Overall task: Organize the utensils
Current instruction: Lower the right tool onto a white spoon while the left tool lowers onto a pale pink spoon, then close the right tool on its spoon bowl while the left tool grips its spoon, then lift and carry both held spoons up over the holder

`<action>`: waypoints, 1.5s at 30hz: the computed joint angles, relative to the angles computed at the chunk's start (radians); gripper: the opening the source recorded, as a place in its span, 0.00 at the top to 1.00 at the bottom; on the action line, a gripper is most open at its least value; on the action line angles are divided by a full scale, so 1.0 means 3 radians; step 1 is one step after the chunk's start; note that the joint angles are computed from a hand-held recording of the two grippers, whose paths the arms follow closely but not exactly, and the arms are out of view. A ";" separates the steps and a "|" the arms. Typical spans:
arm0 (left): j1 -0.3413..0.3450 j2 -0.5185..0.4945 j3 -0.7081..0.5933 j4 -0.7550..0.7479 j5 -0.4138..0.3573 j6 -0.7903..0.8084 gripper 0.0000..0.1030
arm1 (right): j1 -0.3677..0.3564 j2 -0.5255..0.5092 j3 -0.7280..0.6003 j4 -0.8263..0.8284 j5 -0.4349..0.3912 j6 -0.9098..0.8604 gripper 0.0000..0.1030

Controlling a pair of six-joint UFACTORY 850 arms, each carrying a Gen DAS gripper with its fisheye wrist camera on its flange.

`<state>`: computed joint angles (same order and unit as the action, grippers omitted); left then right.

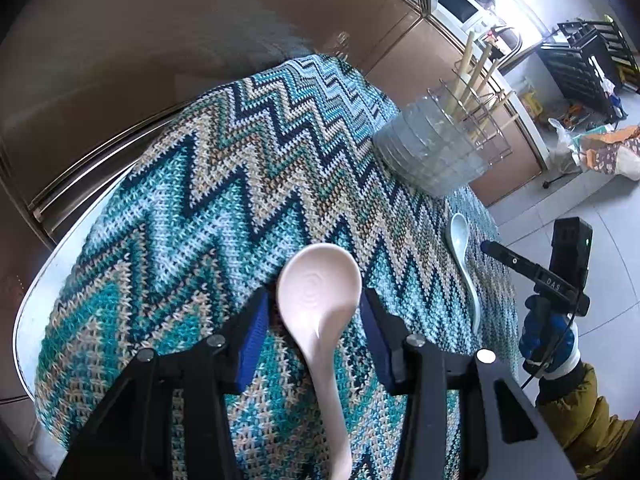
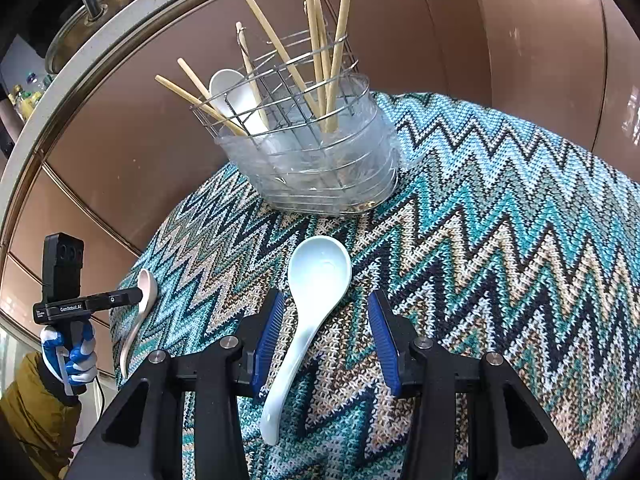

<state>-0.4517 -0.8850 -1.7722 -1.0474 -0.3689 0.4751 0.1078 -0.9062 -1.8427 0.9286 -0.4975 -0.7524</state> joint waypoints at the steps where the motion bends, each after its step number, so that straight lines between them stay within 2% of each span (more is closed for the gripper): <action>1: -0.0007 -0.0008 -0.0018 0.0082 0.0000 -0.0069 0.61 | -0.0004 -0.0030 -0.0042 0.0004 -0.0047 -0.0004 0.57; 6: -0.0029 -0.0044 -0.0086 0.0431 0.0021 -0.0421 0.74 | 0.0008 -0.0150 -0.0218 -0.0112 -0.0185 0.0061 0.58; 9: -0.0021 -0.0046 -0.0083 0.0460 0.0021 -0.0491 0.78 | 0.0018 -0.0208 -0.0303 -0.0199 -0.0262 0.0123 0.58; 14: 0.0000 -0.0025 -0.0043 0.0286 -0.0023 -0.0322 0.78 | -0.0010 -0.0258 -0.0377 -0.0166 -0.0368 0.0097 0.59; 18: 0.0040 -0.0009 0.0006 -0.0060 -0.0095 -0.0023 0.78 | -0.0027 -0.0344 -0.0519 -0.0224 -0.0460 0.0158 0.59; 21: 0.0065 -0.0019 -0.0007 -0.0099 -0.0137 0.0024 0.78 | -0.0047 -0.0430 -0.0668 -0.0327 -0.0538 0.0242 0.59; 29: 0.0051 -0.0152 -0.0285 0.0401 -0.0258 -0.0305 0.79 | -0.0039 -0.0753 -0.1228 -0.0626 -0.0810 0.0432 0.59; 34: 0.0057 -0.0194 -0.0354 0.0480 -0.0322 -0.0330 0.80 | -0.0039 -0.1078 -0.1779 -0.0741 -0.1136 0.0510 0.60; 36: 0.0063 -0.0209 -0.0377 0.0525 -0.0340 -0.0386 0.85 | -0.0043 -0.1228 -0.2030 -0.0774 -0.1261 0.0542 0.64; 37: 0.0063 -0.0216 -0.0387 0.0556 -0.0339 -0.0421 0.86 | -0.0053 -0.1224 -0.2022 -0.0759 -0.1285 0.0503 0.66; 39: 0.0062 -0.0219 -0.0388 0.0574 -0.0321 -0.0451 0.88 | -0.0054 -0.1321 -0.2188 -0.0782 -0.1376 0.0505 0.77; 41: 0.0055 -0.0217 -0.0386 0.0612 -0.0292 -0.0489 0.89 | -0.0045 -0.1401 -0.2324 -0.0826 -0.1431 0.0520 0.84; 45: 0.0026 -0.0200 -0.0365 0.0730 -0.0213 -0.0610 0.91 | -0.0039 -0.1341 -0.2199 -0.0797 -0.1378 0.0399 0.89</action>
<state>-0.4438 -0.9450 -1.8817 -0.8283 -0.4326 0.2920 0.0961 -1.3084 -2.5025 0.6895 -0.9109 -0.6328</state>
